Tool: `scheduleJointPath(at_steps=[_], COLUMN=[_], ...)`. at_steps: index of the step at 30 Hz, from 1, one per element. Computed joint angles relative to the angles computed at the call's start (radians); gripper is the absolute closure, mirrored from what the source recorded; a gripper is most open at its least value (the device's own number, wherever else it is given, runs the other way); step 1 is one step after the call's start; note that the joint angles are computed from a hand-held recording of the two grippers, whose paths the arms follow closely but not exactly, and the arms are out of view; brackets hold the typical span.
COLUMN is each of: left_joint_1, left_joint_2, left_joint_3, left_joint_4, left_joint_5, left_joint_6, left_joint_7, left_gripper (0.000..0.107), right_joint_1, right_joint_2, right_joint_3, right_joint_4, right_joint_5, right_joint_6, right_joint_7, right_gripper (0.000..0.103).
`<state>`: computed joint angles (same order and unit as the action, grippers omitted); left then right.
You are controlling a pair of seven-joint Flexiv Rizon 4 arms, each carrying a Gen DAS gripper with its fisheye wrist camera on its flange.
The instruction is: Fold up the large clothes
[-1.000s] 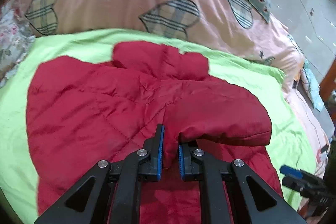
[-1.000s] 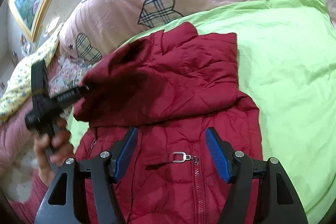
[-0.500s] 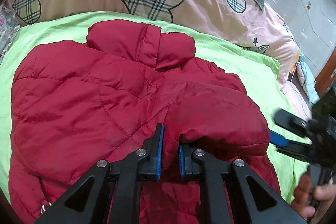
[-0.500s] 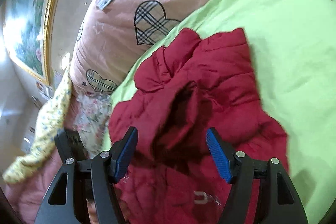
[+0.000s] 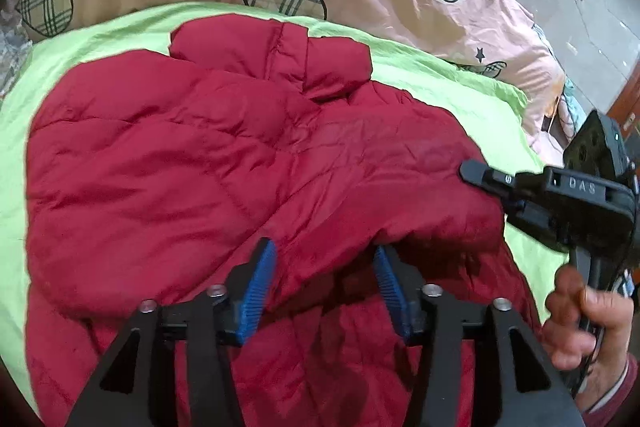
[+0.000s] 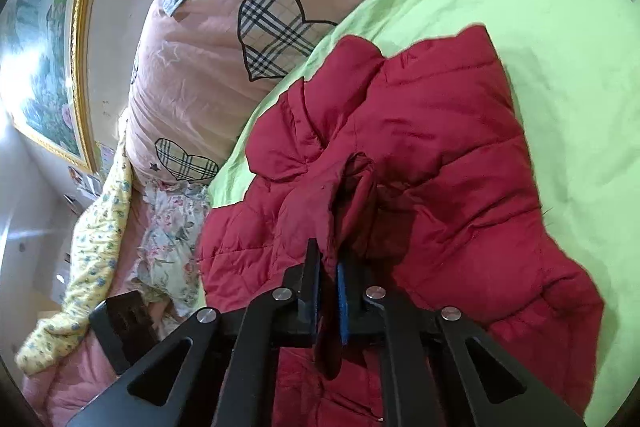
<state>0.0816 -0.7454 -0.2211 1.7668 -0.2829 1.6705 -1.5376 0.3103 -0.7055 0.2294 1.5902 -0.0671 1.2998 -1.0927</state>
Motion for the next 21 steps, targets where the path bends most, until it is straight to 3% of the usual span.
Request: scheduleJointPath(at_steps=[2, 4, 5, 7, 13, 17, 21], left_joint_1=[-0.008, 0.028, 0.012, 0.039, -0.022, -0.013, -0.064], left_joint_2=[0.021, 0.047, 0.062, 0.084, 0.107, 0.074, 0.035], left_joint_3=[0.019, -0.008, 0.022, 0.012, 0.159, 0.172, 0.245], left_joint_4=[0.023, 0.061, 0.070, 0.101, 0.098, 0.059, 0.011], left_joint_5=[0.008, 0.021, 0.020, 0.028, -0.015, -0.024, -0.021], left_joint_6=[0.007, 0.026, 0.031, 0.051, 0.035, -0.038, -0.119], left_joint_7=[0.000, 0.012, 0.005, 0.005, -0.060, -0.062, -0.082], left_gripper=[0.050, 0.050, 0.050, 0.050, 0.051, 0.052, 0.051], right_joint_1=[0.042, 0.070, 0.102, 0.157, 0.149, 0.144, 0.151], right_joint_2=[0.016, 0.031, 0.041, 0.054, 0.045, 0.057, 0.077], right_joint_3=[-0.054, -0.094, -0.141, -0.226, -0.241, -0.244, -0.249], right_joint_4=[0.022, 0.043, 0.060, 0.091, 0.121, 0.155, 0.168], right_joint_5=[-0.039, -0.084, -0.122, -0.207, -0.291, -0.330, -0.364], right_joint_6=[0.016, 0.031, 0.037, 0.040, -0.005, -0.011, -0.036], right_joint_7=[0.020, 0.030, 0.050, 0.089, 0.137, 0.151, 0.176], right_gripper=[0.097, 0.097, 0.097, 0.097, 0.098, 0.098, 0.095])
